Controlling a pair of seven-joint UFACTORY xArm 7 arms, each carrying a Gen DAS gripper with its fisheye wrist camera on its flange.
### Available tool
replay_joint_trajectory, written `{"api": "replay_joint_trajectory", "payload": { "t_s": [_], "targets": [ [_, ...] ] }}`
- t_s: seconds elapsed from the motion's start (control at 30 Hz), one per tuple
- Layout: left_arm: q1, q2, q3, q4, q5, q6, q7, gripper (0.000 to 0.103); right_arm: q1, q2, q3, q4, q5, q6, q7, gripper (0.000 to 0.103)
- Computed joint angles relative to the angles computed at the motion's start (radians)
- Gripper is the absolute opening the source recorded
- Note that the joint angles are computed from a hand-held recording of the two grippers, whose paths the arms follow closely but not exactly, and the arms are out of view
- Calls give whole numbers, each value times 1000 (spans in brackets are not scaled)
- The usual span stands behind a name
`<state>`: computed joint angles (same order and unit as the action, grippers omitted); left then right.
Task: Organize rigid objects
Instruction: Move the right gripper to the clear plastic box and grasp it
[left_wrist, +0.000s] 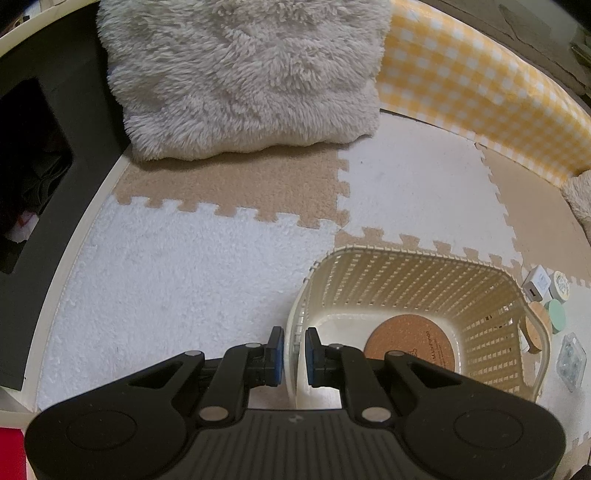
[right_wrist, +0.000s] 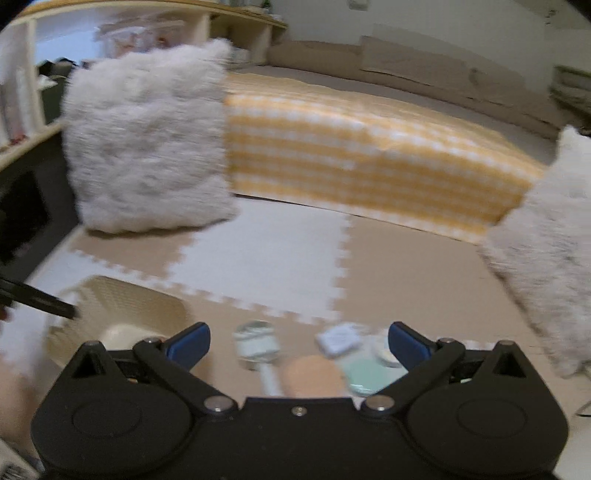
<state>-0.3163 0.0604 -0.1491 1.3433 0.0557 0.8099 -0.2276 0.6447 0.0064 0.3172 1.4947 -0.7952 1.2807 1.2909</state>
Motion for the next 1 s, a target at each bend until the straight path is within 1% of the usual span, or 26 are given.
{"api": "replay_joint_trajectory", "payload": {
  "t_s": [0.1, 0.23, 0.37, 0.47, 0.6, 0.73, 0.9, 1.0],
  "targets": [
    [-1, 1, 0, 2, 5, 2, 0, 13, -21, -56, -7, -69, 16, 36, 21, 103],
    [-2, 4, 0, 5, 10, 6, -1, 13, -75, -137, 1, -168, 53, 59, 77, 103],
    [-3, 3, 0, 6, 10, 8, 0, 13, -123, -157, 25, -219, 76, 133, 133, 103],
    [-3, 5, 0, 7, 13, 9, 0, 13, -148, -180, 16, -268, 134, 123, 172, 103],
    [-4, 6, 0, 8, 15, 11, 0, 13, -186, -212, 2, -322, 221, 47, 247, 103],
    [-4, 6, 1, 9, 16, 11, 0, 13, -220, -244, -10, -389, 319, -61, 334, 103],
    [-5, 7, 0, 11, 21, 13, -1, 13, -247, -280, -30, -486, 457, -248, 361, 103],
    [-5, 9, 1, 14, 24, 17, 1, 13, -267, -293, -30, -526, 501, -342, 376, 103]
  ]
}}
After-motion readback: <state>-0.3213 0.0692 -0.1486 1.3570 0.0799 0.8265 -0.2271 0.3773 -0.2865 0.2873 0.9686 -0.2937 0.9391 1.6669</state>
